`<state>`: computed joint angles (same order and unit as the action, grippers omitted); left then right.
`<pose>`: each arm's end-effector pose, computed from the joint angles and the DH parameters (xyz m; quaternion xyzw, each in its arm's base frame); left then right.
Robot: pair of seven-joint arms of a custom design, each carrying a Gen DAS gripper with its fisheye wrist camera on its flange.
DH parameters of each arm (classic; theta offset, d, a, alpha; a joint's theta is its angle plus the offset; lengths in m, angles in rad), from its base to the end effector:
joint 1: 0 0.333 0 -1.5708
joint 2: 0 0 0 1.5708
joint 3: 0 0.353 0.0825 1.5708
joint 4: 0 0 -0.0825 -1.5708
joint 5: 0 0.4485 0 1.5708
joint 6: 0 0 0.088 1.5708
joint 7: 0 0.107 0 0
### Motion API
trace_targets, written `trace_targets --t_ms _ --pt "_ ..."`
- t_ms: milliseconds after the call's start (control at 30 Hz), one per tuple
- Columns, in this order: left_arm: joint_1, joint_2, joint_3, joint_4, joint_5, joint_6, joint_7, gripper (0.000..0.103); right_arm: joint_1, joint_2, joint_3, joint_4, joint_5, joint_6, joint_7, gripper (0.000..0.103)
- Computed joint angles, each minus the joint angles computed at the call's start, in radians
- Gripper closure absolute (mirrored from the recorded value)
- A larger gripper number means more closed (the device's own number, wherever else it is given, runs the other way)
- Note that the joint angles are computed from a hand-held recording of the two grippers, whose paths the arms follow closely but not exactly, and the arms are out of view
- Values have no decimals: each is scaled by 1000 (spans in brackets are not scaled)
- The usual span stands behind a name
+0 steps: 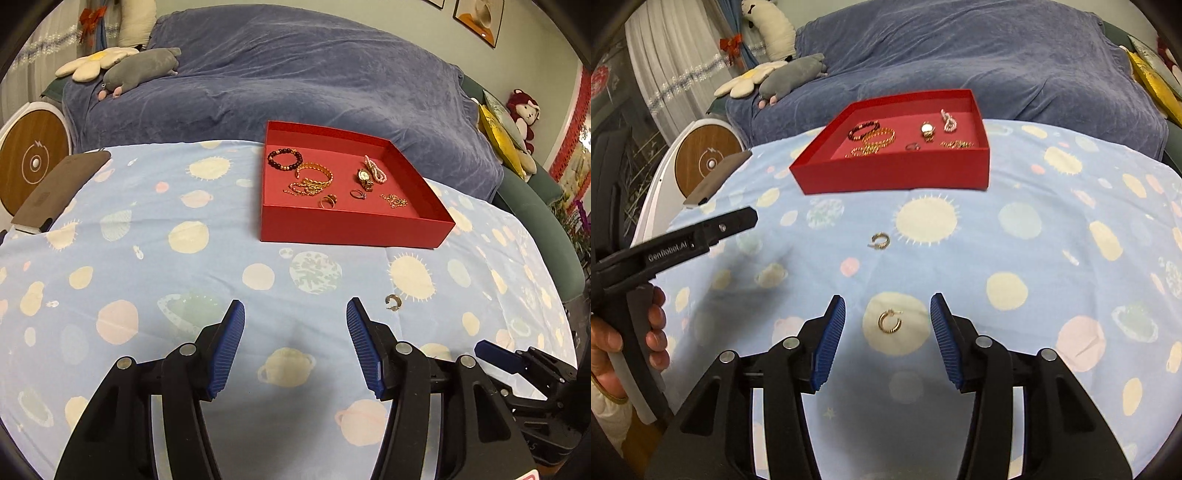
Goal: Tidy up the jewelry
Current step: 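Grasp a gold hoop earring with the right tool while the left tool grasps the other hoop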
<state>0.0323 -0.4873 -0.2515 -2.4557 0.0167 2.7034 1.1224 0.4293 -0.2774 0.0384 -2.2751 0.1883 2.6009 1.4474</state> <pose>0.4790 -0.1200 0.5575 -0.7233 0.5909 -0.2875 0.2123 0.4993 0.2495 0.5459 -0.8101 0.5019 -0.1173 0.2794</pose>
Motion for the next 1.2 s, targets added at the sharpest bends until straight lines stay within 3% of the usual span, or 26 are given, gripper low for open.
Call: trace_targets --t_ms 567,767,1200 --pt "-29 32 13 3 -29 -12 39 48 -10 39 21 -20 -65 35 17 72" --pt "-38 43 11 10 -32 -12 40 48 -13 44 20 -16 -76 37 26 86" --pt "-57 158 -15 85 9 -3 14 45 -10 15 -3 -19 -20 34 0 87"
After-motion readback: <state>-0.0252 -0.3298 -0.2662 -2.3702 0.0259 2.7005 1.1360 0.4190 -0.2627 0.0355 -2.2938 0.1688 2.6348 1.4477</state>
